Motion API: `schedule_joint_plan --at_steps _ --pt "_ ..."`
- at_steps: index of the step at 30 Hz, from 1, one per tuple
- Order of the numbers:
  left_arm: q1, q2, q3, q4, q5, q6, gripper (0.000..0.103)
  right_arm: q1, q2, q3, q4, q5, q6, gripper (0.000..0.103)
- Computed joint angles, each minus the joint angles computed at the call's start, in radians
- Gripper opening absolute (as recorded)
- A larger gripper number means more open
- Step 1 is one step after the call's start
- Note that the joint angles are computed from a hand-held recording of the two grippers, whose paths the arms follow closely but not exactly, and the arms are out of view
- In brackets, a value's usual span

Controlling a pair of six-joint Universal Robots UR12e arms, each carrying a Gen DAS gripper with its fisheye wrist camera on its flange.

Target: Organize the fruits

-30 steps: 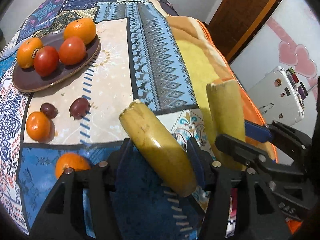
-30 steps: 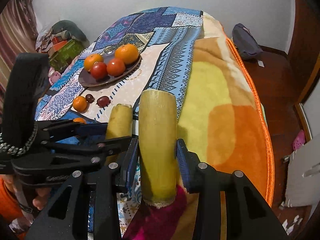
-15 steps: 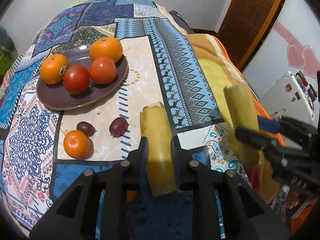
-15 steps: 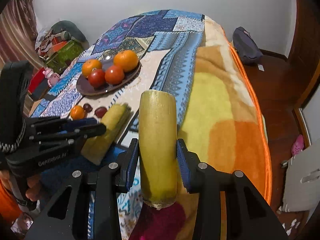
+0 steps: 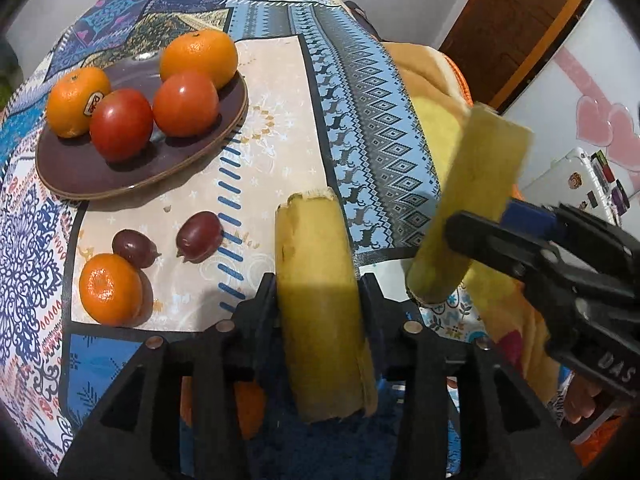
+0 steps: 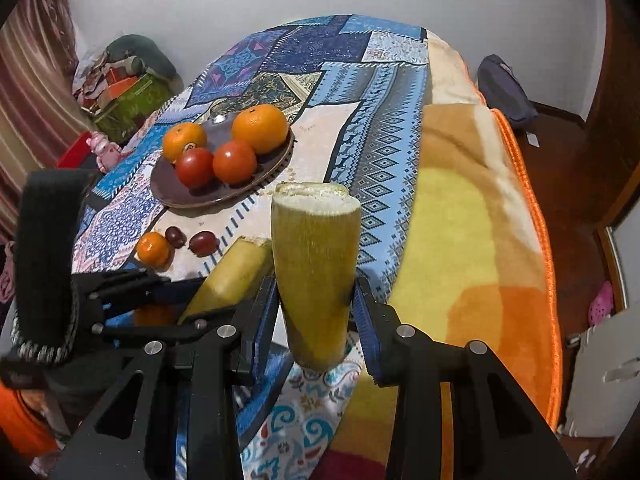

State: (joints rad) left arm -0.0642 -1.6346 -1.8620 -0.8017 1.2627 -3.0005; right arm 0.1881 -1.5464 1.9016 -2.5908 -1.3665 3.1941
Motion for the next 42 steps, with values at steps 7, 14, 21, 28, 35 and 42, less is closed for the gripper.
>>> schedule_joint_plan --at_steps 7,14,21,28,35,42 --pt "-0.001 0.015 -0.014 0.017 -0.001 0.017 0.039 0.004 0.04 -0.034 0.054 0.017 0.013 0.031" --pt "0.015 0.018 -0.016 0.006 -0.023 0.03 0.039 0.002 0.054 -0.037 0.085 0.05 0.004 0.035" --pt "0.009 0.011 -0.019 0.032 -0.002 0.044 0.039 0.003 0.067 -0.042 0.086 0.046 0.013 0.034" --pt "0.006 0.015 -0.014 0.032 0.007 0.037 0.038 0.008 0.049 -0.028 0.056 0.017 0.028 0.033" --pt "0.024 0.044 -0.023 0.046 -0.017 0.026 0.038 -0.009 -0.004 0.004 0.022 0.013 0.029 0.033" --pt "0.059 0.081 -0.023 0.088 -0.034 0.003 0.038 -0.012 -0.017 -0.006 -0.036 0.033 0.042 0.033"
